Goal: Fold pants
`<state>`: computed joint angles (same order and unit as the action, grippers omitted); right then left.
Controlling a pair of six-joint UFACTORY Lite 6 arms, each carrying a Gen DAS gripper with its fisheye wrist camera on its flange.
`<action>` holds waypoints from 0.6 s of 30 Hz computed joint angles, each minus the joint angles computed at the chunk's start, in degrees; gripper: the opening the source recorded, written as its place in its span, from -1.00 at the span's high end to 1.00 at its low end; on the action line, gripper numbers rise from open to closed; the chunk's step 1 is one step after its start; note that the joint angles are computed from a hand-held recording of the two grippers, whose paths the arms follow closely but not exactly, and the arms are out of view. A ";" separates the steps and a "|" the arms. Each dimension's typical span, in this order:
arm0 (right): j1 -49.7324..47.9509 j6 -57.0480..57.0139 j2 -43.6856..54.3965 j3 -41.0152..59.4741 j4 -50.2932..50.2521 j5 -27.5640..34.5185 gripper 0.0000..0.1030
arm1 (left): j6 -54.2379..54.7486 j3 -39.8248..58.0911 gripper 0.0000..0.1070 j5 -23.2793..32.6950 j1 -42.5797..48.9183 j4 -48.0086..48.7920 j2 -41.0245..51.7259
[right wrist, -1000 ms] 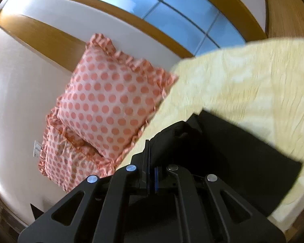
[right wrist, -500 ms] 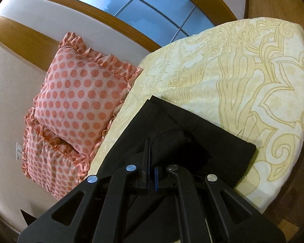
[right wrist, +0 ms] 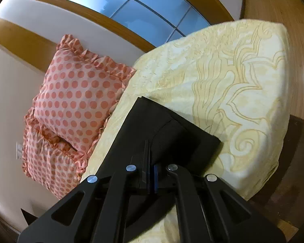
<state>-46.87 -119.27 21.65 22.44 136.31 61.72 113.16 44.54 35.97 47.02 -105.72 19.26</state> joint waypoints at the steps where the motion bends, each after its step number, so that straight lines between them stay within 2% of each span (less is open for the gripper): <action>1: -0.64 -0.45 -1.37 -1.60 -0.21 0.80 0.96 | 0.69 -0.57 0.88 0.32 0.37 0.23 -0.74; 4: -1.19 -2.86 -5.41 -6.10 1.22 2.16 0.96 | 2.14 -1.30 0.88 0.72 1.26 1.41 -1.73; 6: -0.02 -4.60 -7.12 -7.51 3.64 0.83 0.96 | 2.73 -0.49 0.88 0.09 1.59 2.05 -0.50; 12: 1.28 -6.38 -4.78 -7.67 6.73 -0.03 0.96 | 5.75 1.43 0.86 0.09 2.12 1.41 4.43; 14: 2.24 -7.90 -7.04 -9.10 8.57 -1.49 0.95 | 8.54 -0.16 0.72 0.35 2.69 -0.76 2.96; 15: 3.09 -9.12 -9.42 -10.23 10.71 -3.37 0.93 | 11.93 -1.89 0.57 0.12 3.11 -4.23 1.10; 16: 3.23 -10.41 -11.90 -11.56 12.20 -4.59 0.73 | 14.24 -3.29 0.39 0.51 3.63 -6.67 -0.44; 17: 2.97 -11.25 -14.04 -12.62 13.20 -5.81 0.41 | 17.44 -5.14 0.29 1.17 4.64 -10.27 -2.55; 18: 2.90 -12.59 -17.09 -14.16 15.53 -7.36 0.12 | 20.66 -7.03 0.08 2.08 5.52 -14.15 -4.67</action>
